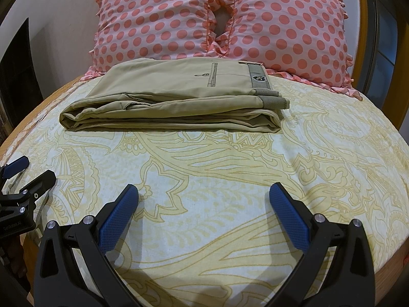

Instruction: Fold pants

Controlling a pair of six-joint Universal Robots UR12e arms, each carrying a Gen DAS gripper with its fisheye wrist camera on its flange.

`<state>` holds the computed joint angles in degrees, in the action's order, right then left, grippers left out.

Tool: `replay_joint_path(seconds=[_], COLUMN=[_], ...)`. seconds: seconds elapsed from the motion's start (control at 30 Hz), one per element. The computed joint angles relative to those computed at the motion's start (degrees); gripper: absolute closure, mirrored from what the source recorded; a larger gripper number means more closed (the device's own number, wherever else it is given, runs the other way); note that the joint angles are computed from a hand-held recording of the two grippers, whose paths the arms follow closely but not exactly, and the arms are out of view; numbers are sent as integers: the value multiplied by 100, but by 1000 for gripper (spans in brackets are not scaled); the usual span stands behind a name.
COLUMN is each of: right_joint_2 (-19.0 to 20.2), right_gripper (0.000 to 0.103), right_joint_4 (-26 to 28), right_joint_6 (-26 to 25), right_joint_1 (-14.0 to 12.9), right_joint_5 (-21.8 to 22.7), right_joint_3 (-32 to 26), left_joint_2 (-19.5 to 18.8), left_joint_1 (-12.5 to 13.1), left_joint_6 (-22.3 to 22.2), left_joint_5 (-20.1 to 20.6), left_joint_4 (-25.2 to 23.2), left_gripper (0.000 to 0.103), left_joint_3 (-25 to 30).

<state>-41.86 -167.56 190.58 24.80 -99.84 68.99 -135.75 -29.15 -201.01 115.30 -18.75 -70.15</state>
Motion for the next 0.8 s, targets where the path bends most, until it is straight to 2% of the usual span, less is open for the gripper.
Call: replay_joint_path(seconds=[0.8], right_joint_2=[-9], right_gripper=[1], right_joint_4=[-9], right_joint_6=[-17], right_joint_1=[-6], right_joint_5=[17], right_joint_3=[16], left_joint_2=[1], left_joint_1=[6], left_joint_6=[-20], left_joint_5=[-19], left_joint_4=[-58], left_gripper=[2], left_joint_3=[11])
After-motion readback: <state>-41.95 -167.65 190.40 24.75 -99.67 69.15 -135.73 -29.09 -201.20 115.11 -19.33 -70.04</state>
